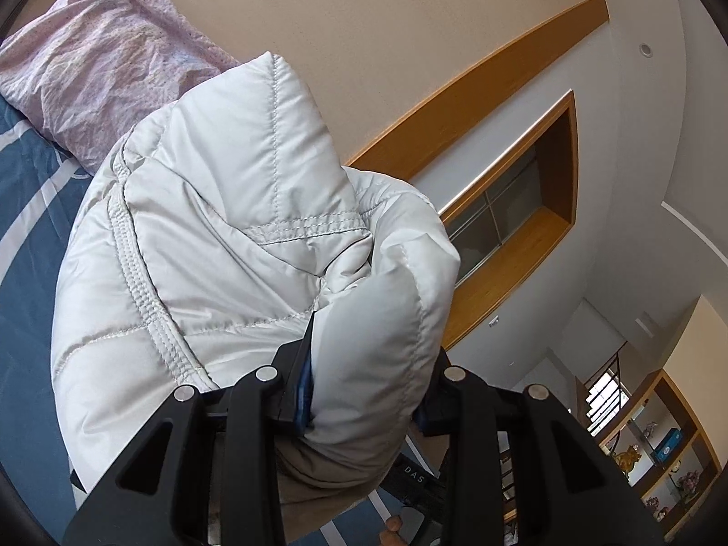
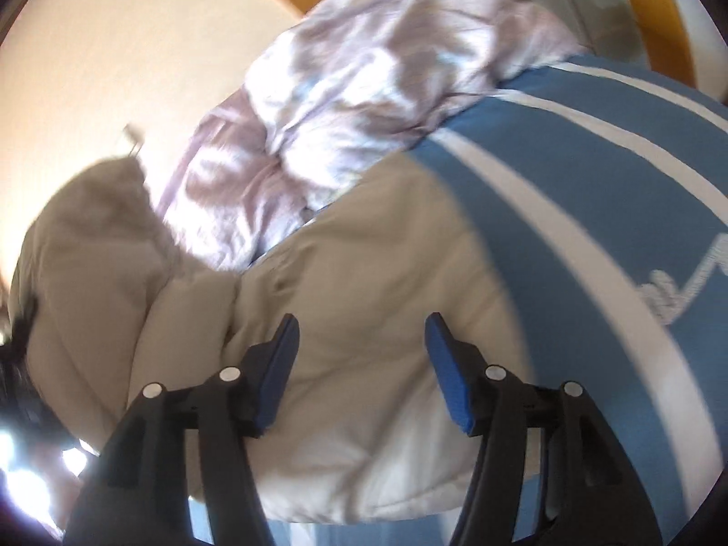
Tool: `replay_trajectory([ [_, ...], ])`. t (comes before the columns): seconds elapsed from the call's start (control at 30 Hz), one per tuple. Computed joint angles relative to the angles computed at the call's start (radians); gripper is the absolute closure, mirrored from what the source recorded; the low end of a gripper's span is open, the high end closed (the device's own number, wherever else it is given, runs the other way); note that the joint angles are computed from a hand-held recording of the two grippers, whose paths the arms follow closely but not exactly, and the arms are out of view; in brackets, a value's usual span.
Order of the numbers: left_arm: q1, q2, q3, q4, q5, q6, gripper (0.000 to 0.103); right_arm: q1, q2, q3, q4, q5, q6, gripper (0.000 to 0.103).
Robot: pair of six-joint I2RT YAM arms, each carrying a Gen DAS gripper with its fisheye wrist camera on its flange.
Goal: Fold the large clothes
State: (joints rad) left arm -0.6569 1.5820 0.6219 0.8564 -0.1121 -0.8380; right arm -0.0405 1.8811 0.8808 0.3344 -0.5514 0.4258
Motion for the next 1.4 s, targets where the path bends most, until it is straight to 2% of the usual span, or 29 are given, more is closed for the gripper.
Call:
replay_trajectory([
  [0.13,-0.034,0.059,0.063,-0.027,-0.006,0.013,0.071,-0.064,0.019,0.021,-0.054,0.049,-0.001,0.037],
  [0.3,-0.068,0.129,0.141,-0.067,-0.004,0.027,0.071,-0.128,0.075,0.081,-0.121,0.101,-0.006,0.036],
  [0.67,-0.094,0.264,0.278,-0.137,0.047,0.041,0.071,-0.199,0.134,0.089,-0.106,0.094,-0.01,0.034],
  [1.13,-0.101,0.349,0.423,-0.292,0.082,0.075,0.071,-0.218,0.137,0.065,-0.093,0.107,-0.002,0.034],
  [1.4,-0.077,0.383,0.474,-0.351,0.143,0.093,0.071,-0.224,0.133,0.061,-0.092,0.115,-0.001,0.034],
])
